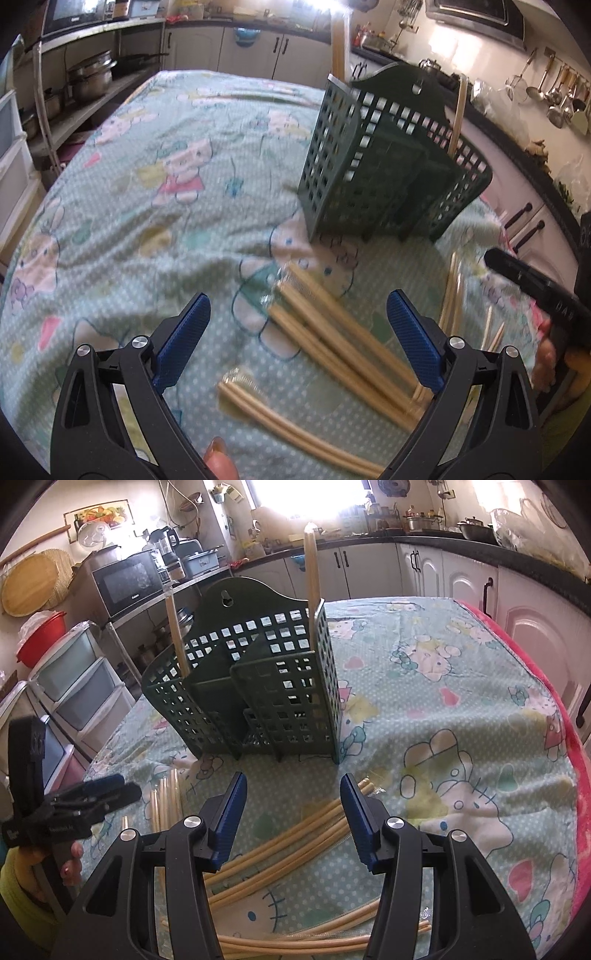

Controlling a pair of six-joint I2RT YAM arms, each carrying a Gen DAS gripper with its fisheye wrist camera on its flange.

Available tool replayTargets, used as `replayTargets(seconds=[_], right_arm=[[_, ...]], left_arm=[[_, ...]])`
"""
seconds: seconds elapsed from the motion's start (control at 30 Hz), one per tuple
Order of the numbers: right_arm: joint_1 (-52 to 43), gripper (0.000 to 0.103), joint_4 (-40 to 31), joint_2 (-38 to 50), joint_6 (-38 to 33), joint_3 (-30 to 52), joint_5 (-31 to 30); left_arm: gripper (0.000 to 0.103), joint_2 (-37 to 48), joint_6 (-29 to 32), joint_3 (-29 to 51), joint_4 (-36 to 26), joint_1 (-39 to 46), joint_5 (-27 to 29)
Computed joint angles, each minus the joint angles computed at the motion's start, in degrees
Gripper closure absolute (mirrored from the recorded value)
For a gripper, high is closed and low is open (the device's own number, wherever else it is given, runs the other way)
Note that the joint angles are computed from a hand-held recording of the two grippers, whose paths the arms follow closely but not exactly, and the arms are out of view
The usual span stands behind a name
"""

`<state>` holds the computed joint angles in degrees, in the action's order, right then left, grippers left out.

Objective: Organize utensils
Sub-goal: 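Withdraw both open grippers from the holder back toward the chopstick pile, then close the left gripper on wooden chopsticks while the right gripper closes on more chopsticks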

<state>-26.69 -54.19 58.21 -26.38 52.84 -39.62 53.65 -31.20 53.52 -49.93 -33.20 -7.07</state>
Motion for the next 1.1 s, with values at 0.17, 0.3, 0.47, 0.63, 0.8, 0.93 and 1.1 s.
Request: replayTargets(seconds=[0.17,0.3,0.47,0.63,0.8,0.93,1.1], right_arm=[[-1.03,0.052,-0.07,1.11,-0.46,-0.08,-0.04],[-1.93,0.052,0.17,2.33,-0.73,0.06,-0.23],[-3.15,0.052,0.7,4.19,-1.09,0.58,-0.22],[-2.76,0.052,2.52,6.88,0.47,0.83,1.55],[-2.65,0.052,3.01,11.77,1.54,1.75,1.92],[-0.85,0.052,3.35,15.81,3.16,2.91,3.53],[1.49,0.052,5.23,17.68,6.24,3.37,4.8]], left_arm=[[0.052,-0.91,-0.86,-2.36,-0.24,2.86,4.38],[0.071,0.0,-1.28,-3.07,0.47,5.36,8.11],[0.078,1.89,-1.76,-2.98,1.37,6.72,9.18],[0.08,2.98,-1.56,-3.32,3.1,9.35,11.51],[0.087,3.69,-1.36,-3.46,4.36,9.75,11.4],[0.096,3.3,-1.31,-3.95,4.87,11.17,12.41],[0.097,2.82,-1.09,-4.14,4.55,12.16,13.24]])
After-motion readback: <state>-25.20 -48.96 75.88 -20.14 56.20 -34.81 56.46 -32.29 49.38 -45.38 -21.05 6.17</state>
